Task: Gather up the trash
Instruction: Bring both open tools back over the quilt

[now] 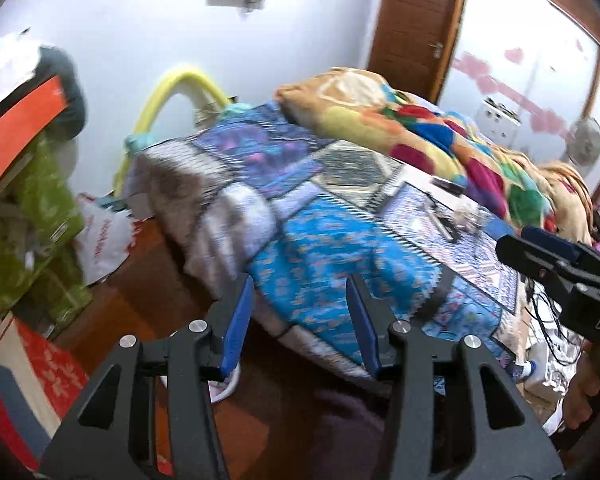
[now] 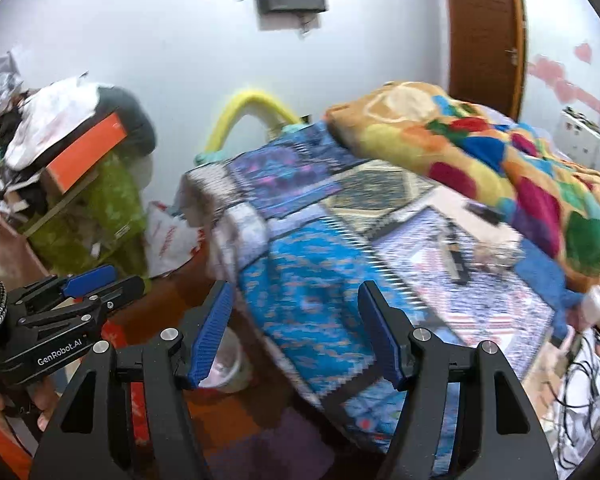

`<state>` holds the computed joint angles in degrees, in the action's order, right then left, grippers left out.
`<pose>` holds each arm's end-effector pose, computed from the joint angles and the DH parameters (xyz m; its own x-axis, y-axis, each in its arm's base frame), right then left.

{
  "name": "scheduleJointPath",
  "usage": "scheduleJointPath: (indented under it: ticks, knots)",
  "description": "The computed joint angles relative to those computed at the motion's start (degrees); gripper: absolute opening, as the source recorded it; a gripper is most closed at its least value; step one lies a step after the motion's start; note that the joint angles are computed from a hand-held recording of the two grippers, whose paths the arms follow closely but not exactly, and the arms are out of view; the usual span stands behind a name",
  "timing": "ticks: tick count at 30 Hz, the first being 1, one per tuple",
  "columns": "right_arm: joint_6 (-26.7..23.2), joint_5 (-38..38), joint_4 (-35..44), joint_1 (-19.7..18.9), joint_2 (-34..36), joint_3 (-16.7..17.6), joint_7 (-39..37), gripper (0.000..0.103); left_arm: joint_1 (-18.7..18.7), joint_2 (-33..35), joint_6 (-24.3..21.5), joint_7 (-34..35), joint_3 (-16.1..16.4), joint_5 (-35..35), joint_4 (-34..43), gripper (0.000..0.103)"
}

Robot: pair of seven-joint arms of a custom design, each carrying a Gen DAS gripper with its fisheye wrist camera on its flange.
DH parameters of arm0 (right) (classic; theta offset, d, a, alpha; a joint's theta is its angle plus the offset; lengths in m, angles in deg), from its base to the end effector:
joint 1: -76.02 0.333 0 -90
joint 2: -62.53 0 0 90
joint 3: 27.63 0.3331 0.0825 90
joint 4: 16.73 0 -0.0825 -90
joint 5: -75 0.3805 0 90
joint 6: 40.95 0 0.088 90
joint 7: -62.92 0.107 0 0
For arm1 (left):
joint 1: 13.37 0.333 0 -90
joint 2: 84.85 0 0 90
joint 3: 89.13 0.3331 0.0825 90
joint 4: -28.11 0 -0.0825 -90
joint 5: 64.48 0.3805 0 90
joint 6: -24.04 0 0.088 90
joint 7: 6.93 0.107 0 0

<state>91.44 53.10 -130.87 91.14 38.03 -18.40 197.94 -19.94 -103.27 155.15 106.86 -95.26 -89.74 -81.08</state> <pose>0.4104 0.1999 0.7352 -0.1419 -0.9821 -0.1237 -0.6496 0.1867 -0.7370 0.4752 -0.1280 0.7287 -0.4974 -0.8587 0.1234 -0.6556 0.2790 -0.7017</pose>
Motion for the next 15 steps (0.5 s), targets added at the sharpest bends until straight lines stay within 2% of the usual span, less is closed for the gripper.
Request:
scheduleJointPath:
  ticks: [6, 15]
  knots:
    - [-2.1, -1.5, -4.3, -3.0, -6.2, -1.5, 0.6, 0.061, -3.2, 3.2, 0.4, -0.5, -3.8, 1.5, 2.7, 0.047]
    - [-3.9, -0.8, -11.1, -7.8, -12.4, -5.1, 0.8, 0.061, -7.6, 11.4, 0.5, -3.2, -7.4, 4.1, 8.8, 0.047]
